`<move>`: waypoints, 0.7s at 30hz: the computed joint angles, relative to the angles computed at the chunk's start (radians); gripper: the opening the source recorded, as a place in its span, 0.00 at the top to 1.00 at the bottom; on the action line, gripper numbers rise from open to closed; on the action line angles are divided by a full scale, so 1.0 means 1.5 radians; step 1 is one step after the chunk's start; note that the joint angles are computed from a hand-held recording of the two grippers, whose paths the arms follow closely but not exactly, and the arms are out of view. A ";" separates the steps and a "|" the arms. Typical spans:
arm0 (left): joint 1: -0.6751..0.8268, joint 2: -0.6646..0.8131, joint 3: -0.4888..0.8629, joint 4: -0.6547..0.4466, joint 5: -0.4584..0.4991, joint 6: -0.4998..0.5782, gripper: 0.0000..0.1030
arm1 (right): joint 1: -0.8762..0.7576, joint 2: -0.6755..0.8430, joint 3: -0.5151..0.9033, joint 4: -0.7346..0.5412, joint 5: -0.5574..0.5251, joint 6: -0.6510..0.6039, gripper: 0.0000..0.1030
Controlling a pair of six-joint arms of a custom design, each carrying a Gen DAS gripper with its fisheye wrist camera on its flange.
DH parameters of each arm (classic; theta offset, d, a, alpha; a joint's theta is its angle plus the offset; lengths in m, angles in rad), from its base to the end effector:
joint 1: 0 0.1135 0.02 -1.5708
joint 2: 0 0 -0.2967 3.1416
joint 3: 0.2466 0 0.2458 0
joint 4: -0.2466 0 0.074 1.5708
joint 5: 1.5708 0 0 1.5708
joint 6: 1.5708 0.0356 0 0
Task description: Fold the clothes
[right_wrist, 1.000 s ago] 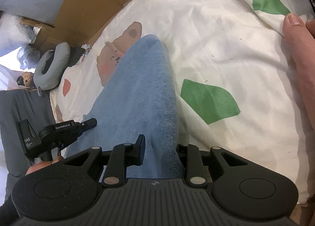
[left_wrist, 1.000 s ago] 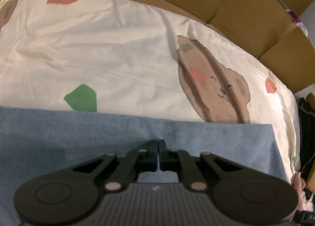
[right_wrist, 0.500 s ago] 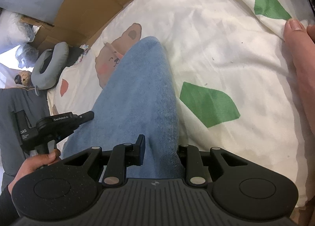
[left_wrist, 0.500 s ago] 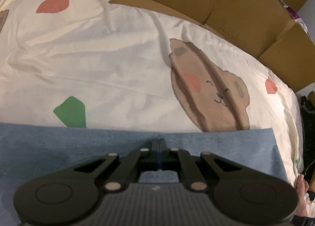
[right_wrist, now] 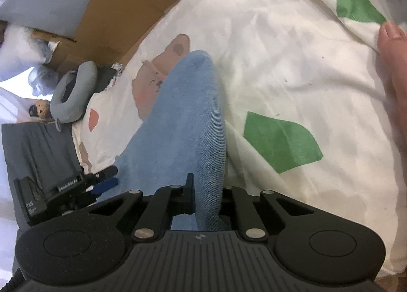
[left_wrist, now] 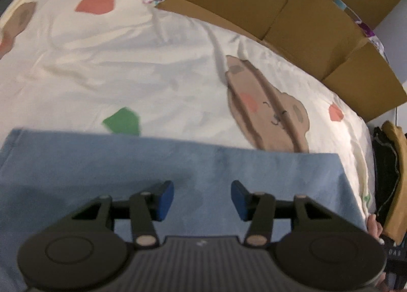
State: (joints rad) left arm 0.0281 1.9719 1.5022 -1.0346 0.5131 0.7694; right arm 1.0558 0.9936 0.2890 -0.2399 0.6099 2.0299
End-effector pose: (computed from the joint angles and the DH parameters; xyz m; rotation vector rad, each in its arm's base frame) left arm 0.3829 -0.0067 0.2275 1.0414 2.6121 -0.6435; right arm 0.0862 0.1110 0.1699 1.3486 2.0201 0.7609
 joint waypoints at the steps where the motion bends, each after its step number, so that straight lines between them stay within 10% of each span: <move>1: 0.010 0.001 0.008 -0.012 0.001 0.009 0.43 | -0.002 -0.002 0.008 -0.010 -0.002 -0.007 0.94; 6: 0.067 -0.001 0.032 -0.055 0.019 0.061 0.27 | 0.001 -0.015 0.051 -0.064 0.002 -0.022 0.94; 21: 0.177 0.030 0.091 -0.141 0.055 0.142 0.26 | -0.055 0.015 0.239 -0.199 -0.073 -0.176 0.94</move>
